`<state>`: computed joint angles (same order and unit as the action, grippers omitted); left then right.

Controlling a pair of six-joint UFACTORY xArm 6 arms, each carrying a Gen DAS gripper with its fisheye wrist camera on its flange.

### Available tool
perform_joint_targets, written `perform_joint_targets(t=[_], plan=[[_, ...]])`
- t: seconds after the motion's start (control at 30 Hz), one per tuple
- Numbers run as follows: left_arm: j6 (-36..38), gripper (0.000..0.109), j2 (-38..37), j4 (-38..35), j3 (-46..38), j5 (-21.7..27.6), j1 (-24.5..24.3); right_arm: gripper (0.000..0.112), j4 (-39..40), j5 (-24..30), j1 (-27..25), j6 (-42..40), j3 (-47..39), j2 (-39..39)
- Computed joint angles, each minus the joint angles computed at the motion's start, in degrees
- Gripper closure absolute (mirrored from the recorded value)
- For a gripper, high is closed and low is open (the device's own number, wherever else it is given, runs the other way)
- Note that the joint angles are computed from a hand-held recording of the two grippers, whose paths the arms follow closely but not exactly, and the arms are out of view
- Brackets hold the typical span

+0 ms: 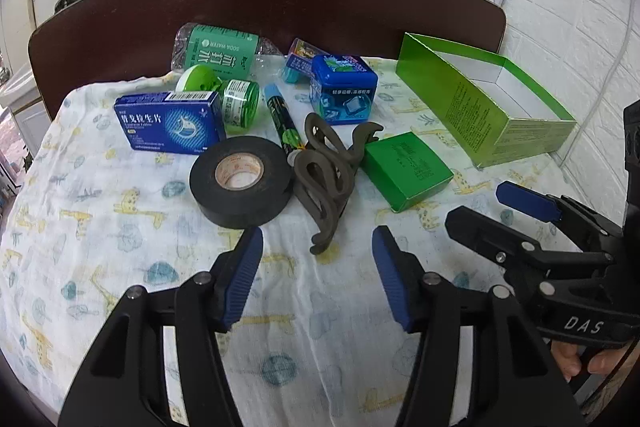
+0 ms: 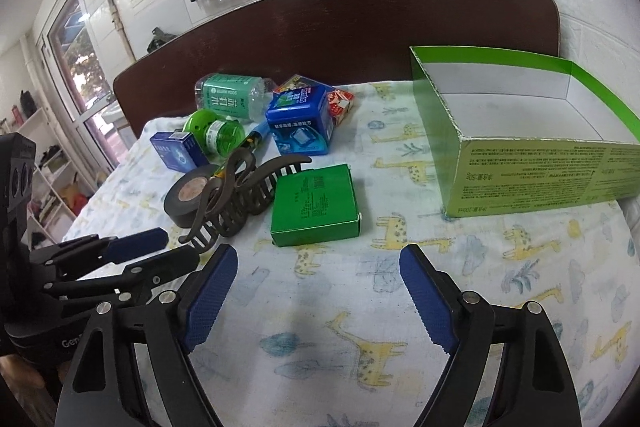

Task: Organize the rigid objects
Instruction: 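Reach the left tool to the brown claw clip and grasp it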

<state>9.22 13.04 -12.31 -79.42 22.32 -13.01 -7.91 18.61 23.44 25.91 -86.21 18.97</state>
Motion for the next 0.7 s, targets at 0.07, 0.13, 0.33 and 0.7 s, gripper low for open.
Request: perform_joint_targets(t=[0.07, 0.13, 0.33, 0.7], plan=[[0.44, 0.079, 1.75, -0.02, -2.38, 1.65, -0.09, 0.027, 0.8, 0.24, 0.16, -0.63, -0.67, 0.46], [1.63, 0.097, 3.9, -2.11, -5.42, 5.38, 0.2, 0.027, 0.15, 0.43, 0.14, 0.11, -0.82, 0.5], [9.45, 0.098, 0.7, -10.56, -1.71, 5.07, 1.13, 0.027, -2.81, 0.36, -0.45, 3.54, 1.09, -0.91], [13.14, 0.09, -9.55, -6.84, 10.92, 5.35, 6.62, 0.027, 16.62, -1.0, 3.41, -25.73, -2.57, 2.09]])
